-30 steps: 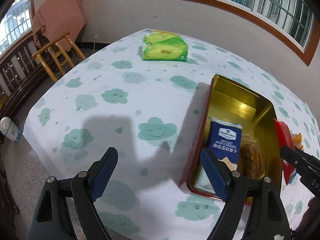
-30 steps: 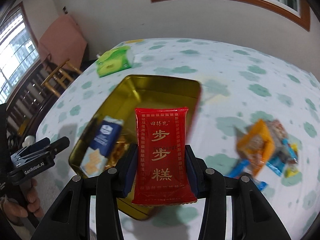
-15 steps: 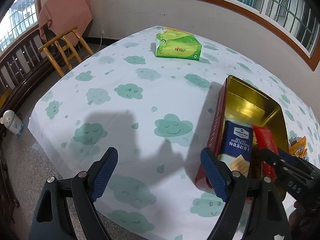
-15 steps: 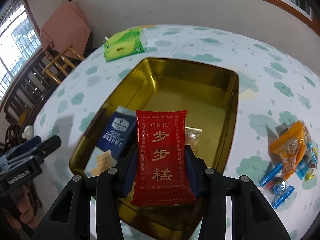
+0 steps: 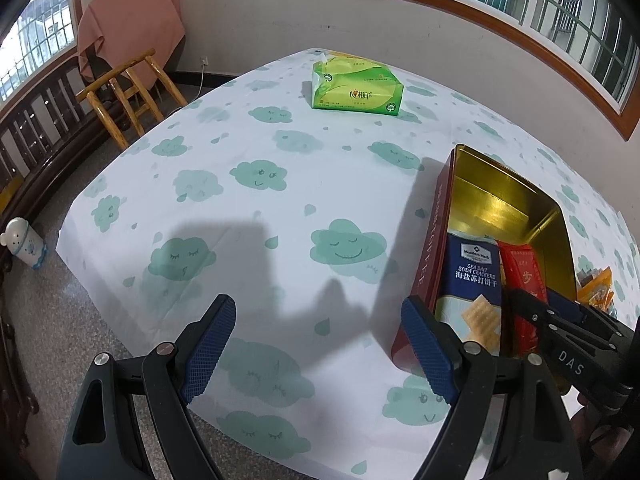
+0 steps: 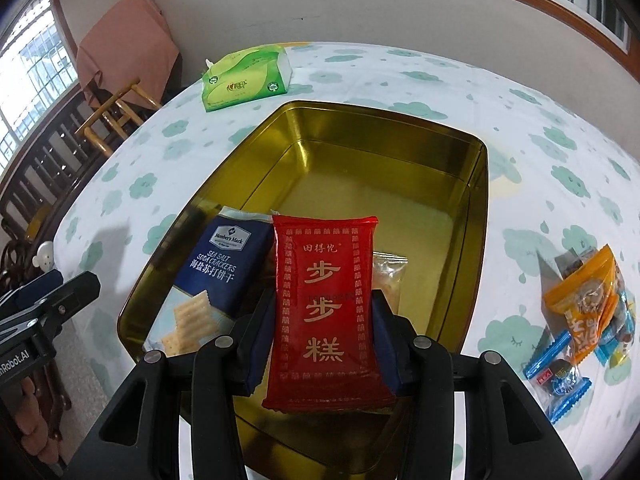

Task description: Organize snacks

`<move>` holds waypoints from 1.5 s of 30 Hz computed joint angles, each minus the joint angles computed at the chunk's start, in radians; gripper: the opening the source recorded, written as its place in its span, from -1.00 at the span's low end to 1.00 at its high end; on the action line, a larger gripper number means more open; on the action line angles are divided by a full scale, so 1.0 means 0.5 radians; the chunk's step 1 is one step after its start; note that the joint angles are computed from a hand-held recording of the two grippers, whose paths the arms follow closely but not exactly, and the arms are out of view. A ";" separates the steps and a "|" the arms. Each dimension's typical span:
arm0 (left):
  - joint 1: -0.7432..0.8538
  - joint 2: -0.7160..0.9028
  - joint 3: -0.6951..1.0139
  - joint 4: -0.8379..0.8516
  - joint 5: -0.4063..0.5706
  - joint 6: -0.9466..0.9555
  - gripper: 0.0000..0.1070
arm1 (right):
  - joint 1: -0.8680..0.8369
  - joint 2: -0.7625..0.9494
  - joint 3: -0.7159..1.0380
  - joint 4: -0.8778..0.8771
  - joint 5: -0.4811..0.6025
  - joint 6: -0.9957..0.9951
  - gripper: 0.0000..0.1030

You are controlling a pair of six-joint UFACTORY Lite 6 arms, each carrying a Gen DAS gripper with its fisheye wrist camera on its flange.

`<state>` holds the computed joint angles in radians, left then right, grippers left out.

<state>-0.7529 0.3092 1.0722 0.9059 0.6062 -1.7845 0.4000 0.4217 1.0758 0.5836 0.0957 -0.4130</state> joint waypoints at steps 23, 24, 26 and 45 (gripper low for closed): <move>-0.300 0.180 0.378 -0.092 0.180 0.146 0.55 | -0.479 -0.810 -0.730 1.972 0.182 -2.303 0.18; -0.319 0.214 0.429 -0.104 0.186 0.171 0.55 | -0.551 -0.866 -0.781 1.993 0.200 -2.370 0.18; -0.355 0.285 0.535 -0.132 0.203 0.225 0.55 | -0.723 -0.955 -0.860 1.954 0.226 -2.436 0.18; -0.609 1.368 2.179 -0.626 0.526 1.109 0.55 | -1.886 -0.193 -0.406 2.275 0.434 -3.382 -0.12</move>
<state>-1.0575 0.9933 2.1615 0.5929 0.8693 -1.2300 -0.5433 0.3253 0.8728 1.7212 0.3128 -2.1038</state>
